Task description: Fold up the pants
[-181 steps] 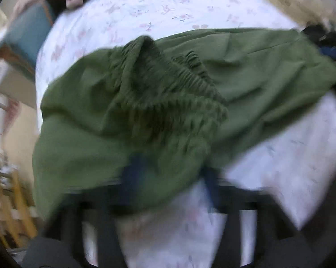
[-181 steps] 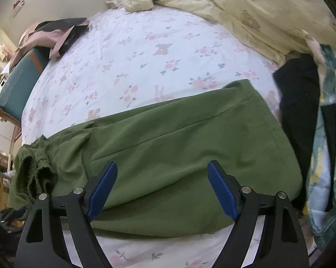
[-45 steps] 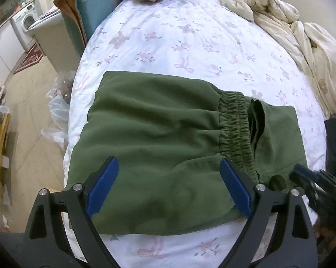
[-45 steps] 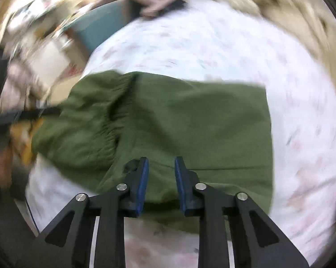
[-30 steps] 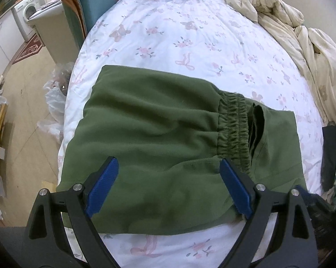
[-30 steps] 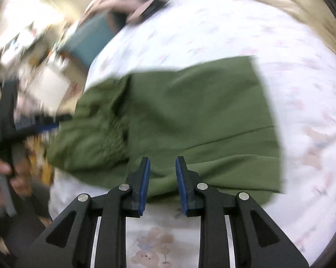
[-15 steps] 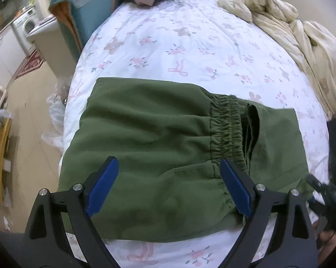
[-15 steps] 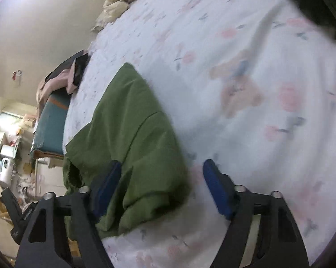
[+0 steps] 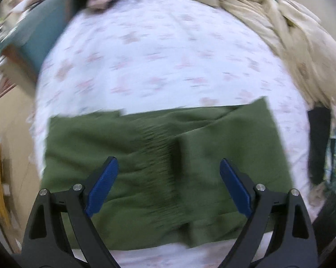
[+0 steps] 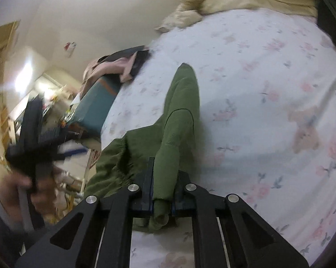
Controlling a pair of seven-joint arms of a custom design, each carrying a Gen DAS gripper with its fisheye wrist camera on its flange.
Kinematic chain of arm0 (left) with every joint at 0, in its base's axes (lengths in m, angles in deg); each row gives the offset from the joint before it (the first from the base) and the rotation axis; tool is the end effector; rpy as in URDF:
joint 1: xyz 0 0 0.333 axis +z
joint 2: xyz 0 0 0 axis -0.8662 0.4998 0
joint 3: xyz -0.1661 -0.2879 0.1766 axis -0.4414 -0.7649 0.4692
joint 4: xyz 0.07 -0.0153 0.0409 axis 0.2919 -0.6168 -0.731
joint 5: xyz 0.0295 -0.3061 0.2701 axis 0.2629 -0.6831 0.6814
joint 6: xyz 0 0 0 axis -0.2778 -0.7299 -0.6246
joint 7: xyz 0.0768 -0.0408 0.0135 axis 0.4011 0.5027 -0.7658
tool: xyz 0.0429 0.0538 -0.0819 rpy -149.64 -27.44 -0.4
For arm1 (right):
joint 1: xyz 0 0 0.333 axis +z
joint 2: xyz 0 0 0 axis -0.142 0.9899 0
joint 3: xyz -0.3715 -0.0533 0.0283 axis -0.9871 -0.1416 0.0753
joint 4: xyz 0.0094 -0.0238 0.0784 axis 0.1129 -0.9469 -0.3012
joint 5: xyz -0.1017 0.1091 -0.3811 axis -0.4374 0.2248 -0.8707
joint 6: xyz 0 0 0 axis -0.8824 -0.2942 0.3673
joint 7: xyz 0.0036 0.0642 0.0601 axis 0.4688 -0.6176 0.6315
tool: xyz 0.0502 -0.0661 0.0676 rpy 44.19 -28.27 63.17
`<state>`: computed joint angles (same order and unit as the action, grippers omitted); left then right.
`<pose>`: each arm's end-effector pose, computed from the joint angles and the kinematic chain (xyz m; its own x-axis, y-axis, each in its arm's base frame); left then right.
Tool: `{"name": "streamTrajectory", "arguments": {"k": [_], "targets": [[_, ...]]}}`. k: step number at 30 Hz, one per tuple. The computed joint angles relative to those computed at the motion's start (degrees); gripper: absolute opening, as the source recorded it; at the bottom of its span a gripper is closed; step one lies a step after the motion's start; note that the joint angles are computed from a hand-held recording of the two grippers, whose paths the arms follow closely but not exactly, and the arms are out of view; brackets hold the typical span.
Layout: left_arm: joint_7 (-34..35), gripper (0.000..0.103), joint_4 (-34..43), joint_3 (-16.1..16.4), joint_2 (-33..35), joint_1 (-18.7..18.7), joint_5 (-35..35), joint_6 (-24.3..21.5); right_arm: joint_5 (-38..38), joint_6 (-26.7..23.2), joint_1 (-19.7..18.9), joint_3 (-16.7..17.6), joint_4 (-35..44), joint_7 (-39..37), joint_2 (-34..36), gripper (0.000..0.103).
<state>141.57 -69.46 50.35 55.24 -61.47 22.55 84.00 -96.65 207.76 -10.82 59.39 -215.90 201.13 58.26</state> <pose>0.5578 -0.0789 0.6112 -0.3775 -0.9232 0.0721 -0.8763 0.3310 -0.3500 0.3179 0.3383 0.5534 -0.1550 -0.6941 -0.7030 -0.6126 0.6258 -0.4827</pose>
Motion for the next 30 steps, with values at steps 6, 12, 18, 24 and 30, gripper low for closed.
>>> {"name": "streamTrajectory", "arguments": {"k": [6, 12, 18, 24, 30], "targets": [[-0.3, 0.09, 7.1, -3.5, 5.5, -4.0, -0.8, -7.5, -1.6, 1.2, 0.1, -0.1, 1.6, -3.3, 2.4, 0.01], [0.9, 0.074, 9.1, -4.8, 8.5, -5.9, 0.7, -10.5, -2.4, 1.1, 2.1, -1.1, 3.5, -8.3, 4.6, 0.01], [2.9, 0.048, 8.2, -4.7, 7.8, -6.2, 4.1, -9.5, -6.1, -0.5, 4.1, -1.4, 7.6, -13.1, 8.6, 0.009], [7.3, 0.01, 8.1, -3.5, 6.6, -4.9, 3.2, -9.6, -8.8, 0.9, 3.1, 0.0, 9.3, -12.6, 10.4, 0.009], [10.7, 0.006, 9.7, -2.3, 5.9, -3.0, 0.2, -11.5, -8.5, 3.7, -2.5, 5.3, 10.0, -12.0, 9.9, 0.009]]}}
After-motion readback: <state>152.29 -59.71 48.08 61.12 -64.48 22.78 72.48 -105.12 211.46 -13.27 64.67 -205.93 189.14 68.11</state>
